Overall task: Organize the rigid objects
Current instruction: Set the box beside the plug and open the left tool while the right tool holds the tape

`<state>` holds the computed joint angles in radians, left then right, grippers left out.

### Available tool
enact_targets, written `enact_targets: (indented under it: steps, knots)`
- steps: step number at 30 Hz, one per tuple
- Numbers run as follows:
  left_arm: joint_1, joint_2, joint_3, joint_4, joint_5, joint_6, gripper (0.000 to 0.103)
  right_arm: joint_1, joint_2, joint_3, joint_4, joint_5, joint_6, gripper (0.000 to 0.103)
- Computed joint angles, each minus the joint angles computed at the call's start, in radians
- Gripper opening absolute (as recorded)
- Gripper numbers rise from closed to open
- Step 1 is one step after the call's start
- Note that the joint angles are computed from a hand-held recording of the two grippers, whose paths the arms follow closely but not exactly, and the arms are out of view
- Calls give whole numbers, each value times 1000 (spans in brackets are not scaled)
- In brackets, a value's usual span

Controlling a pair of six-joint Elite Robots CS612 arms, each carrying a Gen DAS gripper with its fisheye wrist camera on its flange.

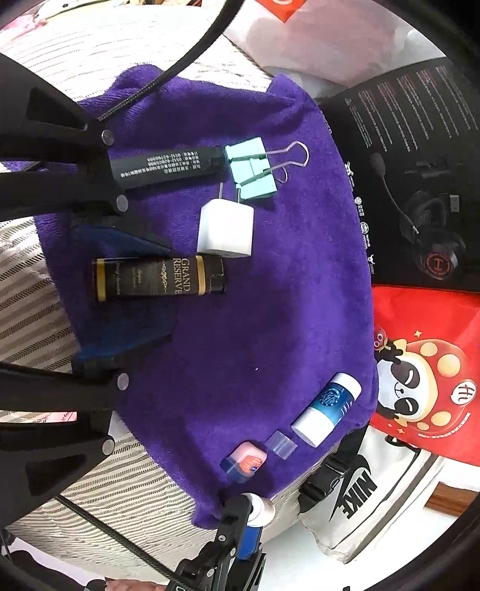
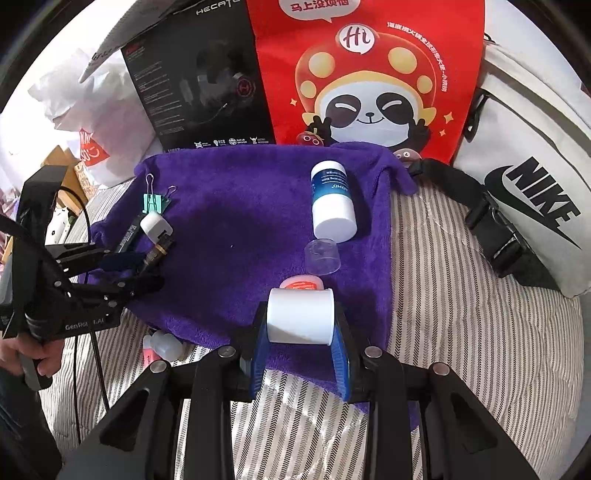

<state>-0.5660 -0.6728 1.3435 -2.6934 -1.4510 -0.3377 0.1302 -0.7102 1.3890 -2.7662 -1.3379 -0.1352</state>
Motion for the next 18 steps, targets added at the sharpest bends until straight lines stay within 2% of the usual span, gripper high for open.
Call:
enact_targets:
  steps: [5, 9, 11, 18]
  knots:
    - [-2, -37, 44, -9, 21, -21, 48, 3, 8, -15, 0, 5, -19, 31]
    - [-5, -77, 105, -62, 45, -45, 51, 9, 26, -47, 2, 8, -34, 31]
    - [-6, -94, 130, -80, 60, -63, 56, 13, 37, -66, -2, 12, -45, 31]
    - [0, -132, 193, -133, 106, -110, 60, 29, 93, -167, 48, 18, -67, 31]
